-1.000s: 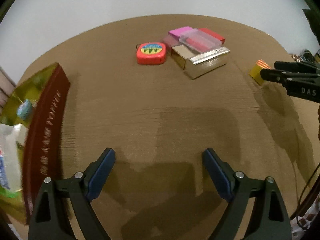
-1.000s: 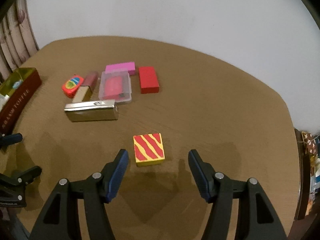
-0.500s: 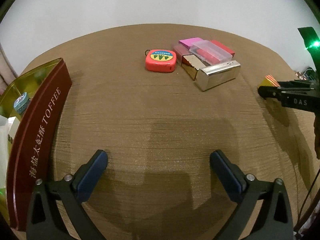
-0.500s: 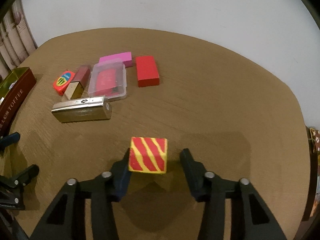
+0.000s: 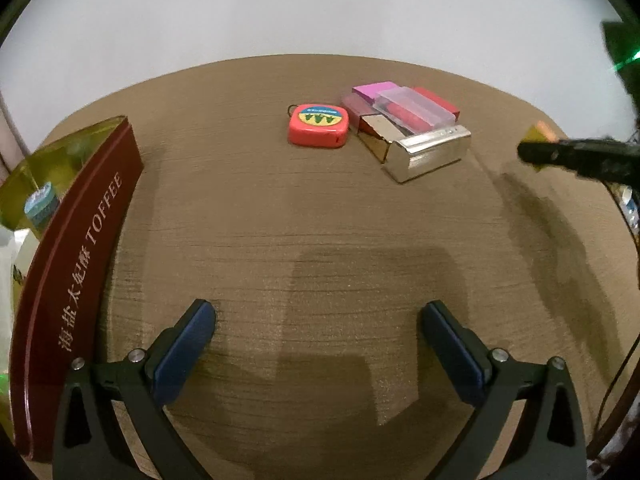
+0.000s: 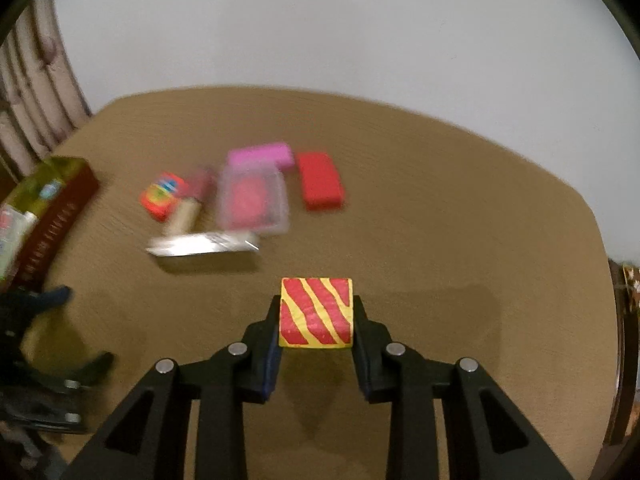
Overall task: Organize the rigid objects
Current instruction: 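Carry the striped cube into the gold tin and open the right gripper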
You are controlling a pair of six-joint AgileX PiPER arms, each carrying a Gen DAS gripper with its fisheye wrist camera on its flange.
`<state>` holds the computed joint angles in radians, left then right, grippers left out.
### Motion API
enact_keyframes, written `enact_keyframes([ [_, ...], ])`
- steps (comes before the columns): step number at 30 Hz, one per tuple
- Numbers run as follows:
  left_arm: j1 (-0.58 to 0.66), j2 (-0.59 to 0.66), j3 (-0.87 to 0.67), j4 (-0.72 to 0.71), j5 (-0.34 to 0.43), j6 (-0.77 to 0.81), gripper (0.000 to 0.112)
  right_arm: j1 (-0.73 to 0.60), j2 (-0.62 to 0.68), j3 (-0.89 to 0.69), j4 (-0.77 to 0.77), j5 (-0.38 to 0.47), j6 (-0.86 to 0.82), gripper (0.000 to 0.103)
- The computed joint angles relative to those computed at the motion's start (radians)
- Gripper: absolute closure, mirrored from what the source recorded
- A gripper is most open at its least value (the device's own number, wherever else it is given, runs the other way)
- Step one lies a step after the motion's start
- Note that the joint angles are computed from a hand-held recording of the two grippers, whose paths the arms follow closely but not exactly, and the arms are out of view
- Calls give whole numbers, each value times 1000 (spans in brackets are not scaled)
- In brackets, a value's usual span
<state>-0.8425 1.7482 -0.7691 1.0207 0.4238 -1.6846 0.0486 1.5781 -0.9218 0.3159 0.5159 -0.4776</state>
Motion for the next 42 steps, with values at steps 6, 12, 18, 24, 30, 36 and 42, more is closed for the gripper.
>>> enact_keyframes([
  [6,-40,-29,29,-37,45,7,10,185,-63,-161,-4,136,107,73],
  [12,-109,-88,112,27,66,-93,10,387,87,-475,23,308,179,73],
  [18,-168,-137,148,-3,92,-85,10,546,304,-779,26,468,202,73],
  [24,-329,-248,239,-17,266,-117,10,603,526,-1044,60,591,147,73],
  [30,-422,-417,374,-153,329,-106,10,656,677,-1214,65,625,144,73],
  [36,-498,-579,449,-254,413,-143,10,705,776,-1272,14,609,167,73],
  [42,-571,-673,470,-308,505,-184,10,709,807,-1260,15,574,181,73],
])
